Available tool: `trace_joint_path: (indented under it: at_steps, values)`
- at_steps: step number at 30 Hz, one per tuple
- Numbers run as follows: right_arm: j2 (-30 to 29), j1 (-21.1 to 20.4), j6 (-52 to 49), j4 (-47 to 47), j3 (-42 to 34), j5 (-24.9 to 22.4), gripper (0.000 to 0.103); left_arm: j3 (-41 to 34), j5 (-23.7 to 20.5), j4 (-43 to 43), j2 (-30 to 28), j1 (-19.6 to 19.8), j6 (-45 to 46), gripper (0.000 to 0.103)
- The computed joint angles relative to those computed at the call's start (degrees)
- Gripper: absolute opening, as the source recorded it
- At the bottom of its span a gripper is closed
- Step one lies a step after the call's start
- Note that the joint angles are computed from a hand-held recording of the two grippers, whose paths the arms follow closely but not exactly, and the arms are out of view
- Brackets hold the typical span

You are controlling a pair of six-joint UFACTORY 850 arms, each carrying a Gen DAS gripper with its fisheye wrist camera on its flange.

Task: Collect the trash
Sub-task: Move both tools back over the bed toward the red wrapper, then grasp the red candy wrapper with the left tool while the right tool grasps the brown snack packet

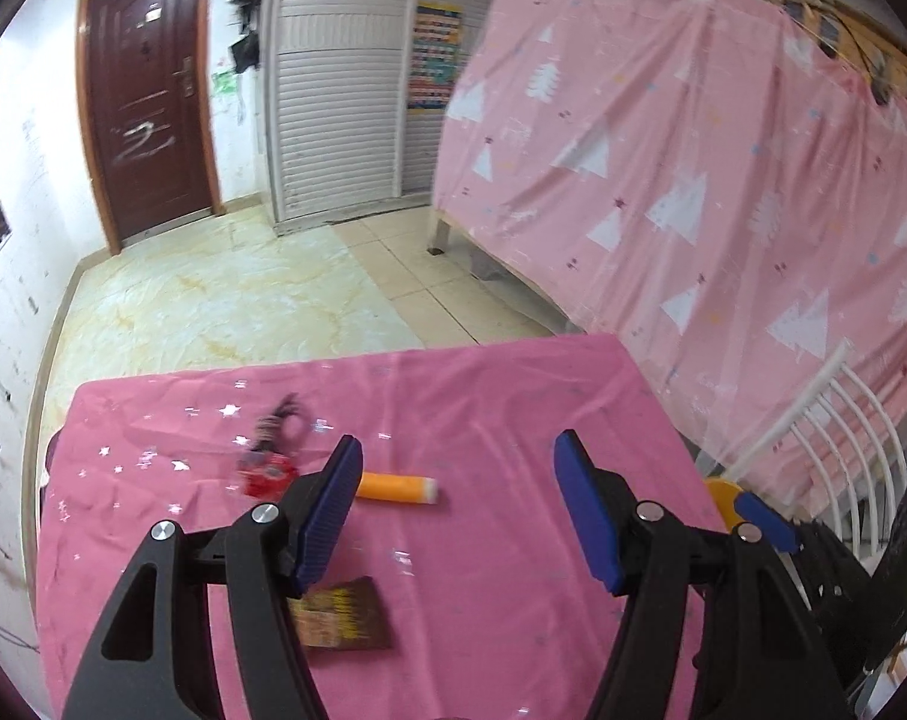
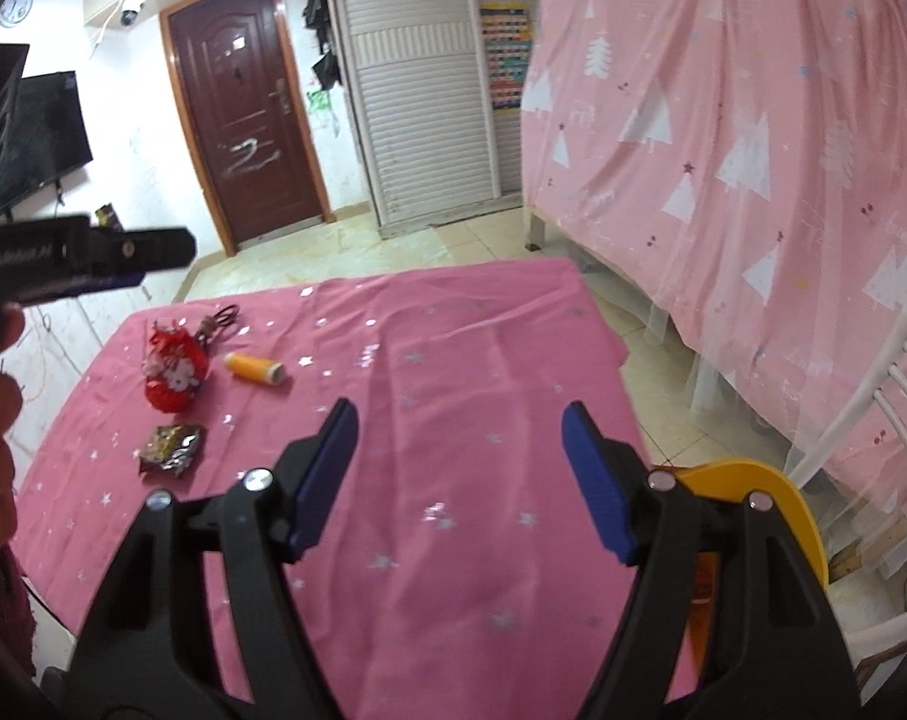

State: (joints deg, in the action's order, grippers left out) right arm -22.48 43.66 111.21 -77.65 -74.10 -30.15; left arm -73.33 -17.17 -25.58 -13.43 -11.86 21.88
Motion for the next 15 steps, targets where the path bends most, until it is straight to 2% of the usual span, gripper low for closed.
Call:
trace_joint_path:
  at_steps: [6, 15]
  values:
    - [-2.8, 0.7, -5.4, 3.3, -3.7, 0.8, 0.070, -1.7, -1.8, -2.8, -1.1, 3.8, 3.6, 0.060]
    - [-7.0, 1.6, -14.4, 9.4, -9.6, 2.9, 0.075, -3.1, -3.4, -1.3, -3.9, 7.2, 2.5, 0.060]
